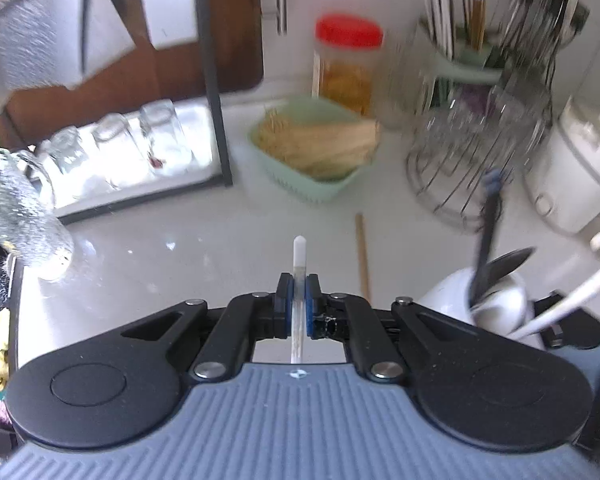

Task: Organize utensils
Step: 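Lift the white chopstick with the left tool and carry it toward the crock, then lower the white chopstick into the crock with the left tool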

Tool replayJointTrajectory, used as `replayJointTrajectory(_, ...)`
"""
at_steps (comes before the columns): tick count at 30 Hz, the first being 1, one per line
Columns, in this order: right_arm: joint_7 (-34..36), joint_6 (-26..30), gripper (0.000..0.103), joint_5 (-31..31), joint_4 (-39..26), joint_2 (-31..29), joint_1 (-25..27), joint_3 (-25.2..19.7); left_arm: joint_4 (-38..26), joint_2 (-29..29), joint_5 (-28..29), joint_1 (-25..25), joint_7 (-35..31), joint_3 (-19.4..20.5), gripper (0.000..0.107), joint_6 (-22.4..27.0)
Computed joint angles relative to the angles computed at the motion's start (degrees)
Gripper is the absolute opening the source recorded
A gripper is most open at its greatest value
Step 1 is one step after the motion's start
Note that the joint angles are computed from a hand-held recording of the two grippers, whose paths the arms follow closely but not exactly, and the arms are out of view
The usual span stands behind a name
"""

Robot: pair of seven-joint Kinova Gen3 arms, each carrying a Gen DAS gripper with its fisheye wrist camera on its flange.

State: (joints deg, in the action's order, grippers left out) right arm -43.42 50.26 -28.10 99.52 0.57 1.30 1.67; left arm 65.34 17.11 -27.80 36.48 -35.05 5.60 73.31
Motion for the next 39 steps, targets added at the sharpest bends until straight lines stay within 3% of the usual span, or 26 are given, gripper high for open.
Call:
replayJointTrajectory(14,5.08,6.53,0.092,-4.57,-3.81,2.82,3.3,0.7,0.78,-4.36,-12.98,9.16,17.18,2.6,0.007,3.52)
replayJointTrajectory(17,7.32,6.65,0.103,-7.04,-3.44,2.82,4.54,0.69,1.32,-4.72,-14.87,10.02,19.76,3.22,0.007,4.05)
replayJointTrajectory(32,18.21,11.02,0.102,-15.04,-1.64,1.06,8.18,3.18,-1.8,-5.77,-17.61,10.97,19.07,4.84,0.007,5.35)
replayJointTrajectory(36,17.94,8.87,0.086,-14.39,-0.24,0.21,7.92,3.32,-4.3,-5.76,-18.83,11.59,17.47,4.94,0.007,6.22)
replayJointTrajectory(39,18.93,9.54,0.086,-15.52,-0.15,0.52,8.25,3.68,-6.2,-5.79,-19.53,11.99,16.31,4.83,0.007,6.34)
